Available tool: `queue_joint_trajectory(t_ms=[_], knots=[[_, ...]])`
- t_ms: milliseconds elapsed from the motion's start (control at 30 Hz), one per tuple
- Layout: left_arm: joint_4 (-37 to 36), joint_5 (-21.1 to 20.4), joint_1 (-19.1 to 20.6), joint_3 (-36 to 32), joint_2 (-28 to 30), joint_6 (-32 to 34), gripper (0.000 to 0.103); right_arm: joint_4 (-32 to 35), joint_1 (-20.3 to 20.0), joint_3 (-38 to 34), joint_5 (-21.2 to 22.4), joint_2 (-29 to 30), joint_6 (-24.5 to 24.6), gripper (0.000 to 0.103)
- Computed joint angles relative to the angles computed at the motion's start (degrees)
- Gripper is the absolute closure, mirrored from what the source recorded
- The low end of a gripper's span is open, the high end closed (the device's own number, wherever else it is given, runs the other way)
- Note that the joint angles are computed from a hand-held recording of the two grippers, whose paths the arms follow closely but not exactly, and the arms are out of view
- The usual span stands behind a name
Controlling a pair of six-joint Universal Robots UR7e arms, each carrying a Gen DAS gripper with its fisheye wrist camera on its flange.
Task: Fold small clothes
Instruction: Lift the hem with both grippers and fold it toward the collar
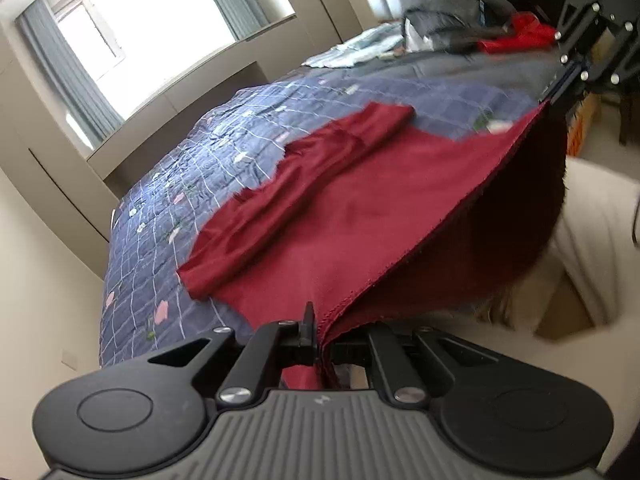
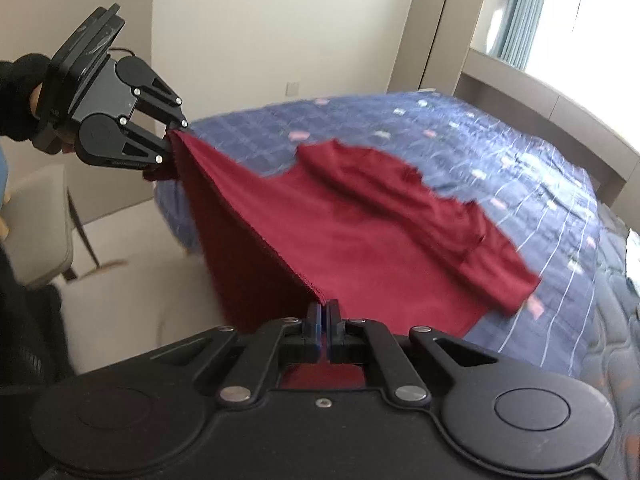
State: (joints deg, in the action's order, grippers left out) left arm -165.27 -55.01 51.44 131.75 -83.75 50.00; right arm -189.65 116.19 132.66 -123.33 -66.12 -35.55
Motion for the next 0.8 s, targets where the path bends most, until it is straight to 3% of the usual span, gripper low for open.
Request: queue_joint_trajectory(t_ms=[300,500,800], knots=[[4.4,-2.1,1.1,-15.0,7.6,-1.7,0.098,4.5,-1.3,-12.5,-0.3,-0.3,-8.3,0.102],[4.1,-2.7,2.4,-28.1,17.8,-0.6,0.098,5.6,-5.1,-23.0,0.9,4.0,-14.3,0.102],[12.4,-0.9,6.8,-54.3,37.4,-2.4,0.098,14.2,-15.4,-43.1,8.4,14.5,-13.2,0.102]])
